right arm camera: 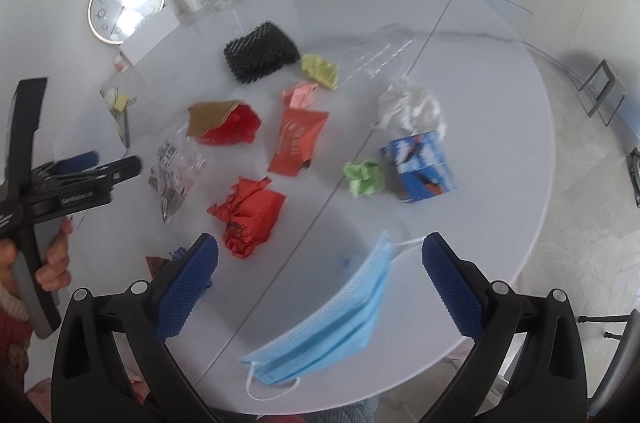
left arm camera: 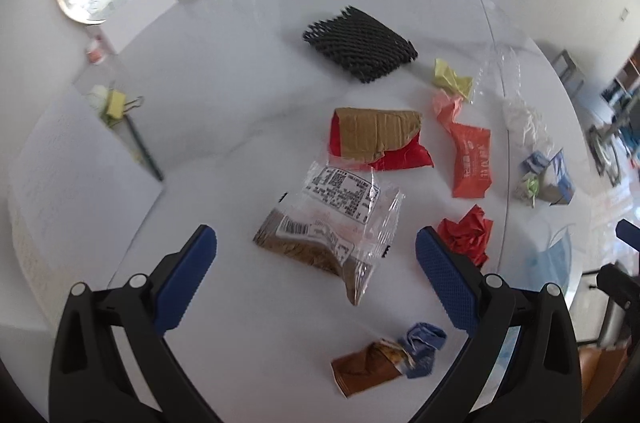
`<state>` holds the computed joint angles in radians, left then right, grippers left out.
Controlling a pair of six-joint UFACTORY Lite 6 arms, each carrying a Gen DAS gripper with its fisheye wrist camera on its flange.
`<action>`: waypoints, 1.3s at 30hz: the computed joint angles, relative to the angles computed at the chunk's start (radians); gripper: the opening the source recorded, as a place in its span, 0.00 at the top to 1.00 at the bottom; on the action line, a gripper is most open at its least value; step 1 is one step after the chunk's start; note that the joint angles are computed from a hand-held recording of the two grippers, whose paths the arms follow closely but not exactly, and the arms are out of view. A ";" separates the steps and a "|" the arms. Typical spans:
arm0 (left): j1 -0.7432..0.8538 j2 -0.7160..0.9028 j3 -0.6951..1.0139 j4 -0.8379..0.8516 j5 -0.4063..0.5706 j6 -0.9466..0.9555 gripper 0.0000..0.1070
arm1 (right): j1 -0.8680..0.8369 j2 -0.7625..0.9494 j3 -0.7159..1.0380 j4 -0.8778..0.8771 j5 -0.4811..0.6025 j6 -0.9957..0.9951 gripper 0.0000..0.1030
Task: Collect trash
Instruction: 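Grasp the red crumpled paper with the right gripper while the left grasps the clear snack bag, then carry both items to the white wastebasket and open both grippers to drop them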
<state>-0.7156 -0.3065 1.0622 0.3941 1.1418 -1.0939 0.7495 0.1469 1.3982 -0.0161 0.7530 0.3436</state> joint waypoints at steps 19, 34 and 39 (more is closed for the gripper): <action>0.218 0.102 -0.162 -0.171 -0.355 0.425 0.52 | 0.131 0.339 0.251 -0.001 0.006 0.154 0.02; 0.289 -0.186 -0.191 -0.193 -0.213 0.493 0.62 | 0.149 0.652 0.530 -0.023 0.060 0.312 0.54; 0.234 -0.204 -0.123 -0.153 -0.137 0.417 0.62 | 0.125 0.559 0.418 0.031 -0.023 0.259 0.58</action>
<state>-0.4820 -0.5102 0.9391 0.2408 1.0049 -0.6764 0.8746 0.7061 1.8165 0.0144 0.7304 0.6025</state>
